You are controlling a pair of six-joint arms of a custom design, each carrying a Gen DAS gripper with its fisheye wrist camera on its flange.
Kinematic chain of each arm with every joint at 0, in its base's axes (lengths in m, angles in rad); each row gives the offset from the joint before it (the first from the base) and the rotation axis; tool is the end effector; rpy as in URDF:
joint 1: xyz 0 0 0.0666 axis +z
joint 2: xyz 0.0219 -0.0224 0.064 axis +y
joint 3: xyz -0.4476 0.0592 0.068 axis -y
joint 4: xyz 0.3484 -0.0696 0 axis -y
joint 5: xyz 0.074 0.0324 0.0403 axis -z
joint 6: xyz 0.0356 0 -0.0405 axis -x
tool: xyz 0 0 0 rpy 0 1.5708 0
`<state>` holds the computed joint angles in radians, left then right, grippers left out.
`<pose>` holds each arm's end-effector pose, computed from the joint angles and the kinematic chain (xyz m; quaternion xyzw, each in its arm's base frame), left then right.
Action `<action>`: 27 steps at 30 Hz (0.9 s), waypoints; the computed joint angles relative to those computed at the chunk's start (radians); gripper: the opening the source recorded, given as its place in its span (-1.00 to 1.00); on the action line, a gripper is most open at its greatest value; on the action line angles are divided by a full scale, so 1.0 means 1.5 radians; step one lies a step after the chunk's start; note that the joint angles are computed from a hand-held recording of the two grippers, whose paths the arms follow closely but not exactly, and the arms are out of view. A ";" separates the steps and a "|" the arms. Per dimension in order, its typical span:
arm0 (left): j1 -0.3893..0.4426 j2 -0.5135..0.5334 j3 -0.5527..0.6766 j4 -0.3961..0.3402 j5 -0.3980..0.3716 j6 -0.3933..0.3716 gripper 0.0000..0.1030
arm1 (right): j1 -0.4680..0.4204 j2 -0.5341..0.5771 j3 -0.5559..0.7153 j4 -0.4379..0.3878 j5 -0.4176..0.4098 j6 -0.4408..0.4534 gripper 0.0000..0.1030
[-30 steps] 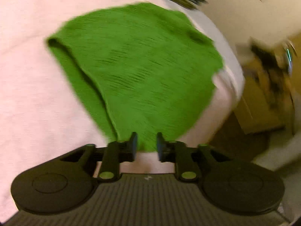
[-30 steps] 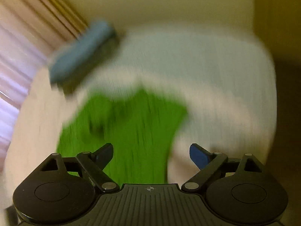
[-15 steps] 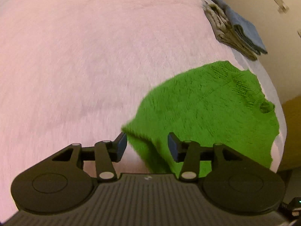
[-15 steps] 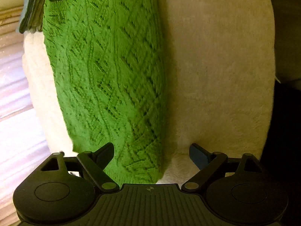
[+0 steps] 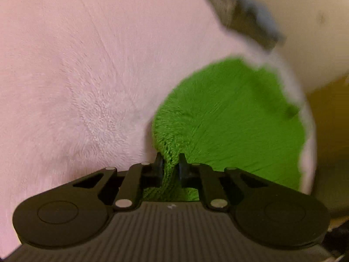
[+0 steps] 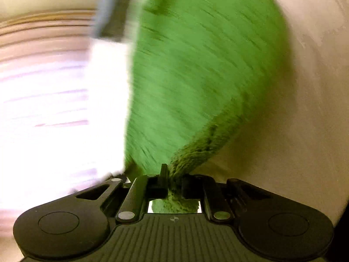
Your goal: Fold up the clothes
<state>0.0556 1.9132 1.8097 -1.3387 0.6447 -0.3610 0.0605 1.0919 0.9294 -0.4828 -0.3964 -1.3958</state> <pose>0.5960 0.0113 0.3918 0.1641 0.9324 -0.2967 0.1250 0.3037 0.0318 0.4384 0.4742 0.7434 0.4228 0.2094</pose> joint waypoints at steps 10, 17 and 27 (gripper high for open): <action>0.127 -0.187 0.100 0.059 0.253 0.155 -0.90 | -0.145 0.103 0.399 -0.053 -0.165 0.258 -0.85; 0.140 -0.174 0.254 0.229 0.141 0.378 -1.00 | -0.092 0.333 0.719 -0.096 -0.230 0.208 -0.85; 0.157 -0.264 0.138 0.148 -0.010 0.374 -0.97 | -0.100 0.348 0.752 -0.269 -0.420 0.466 -0.85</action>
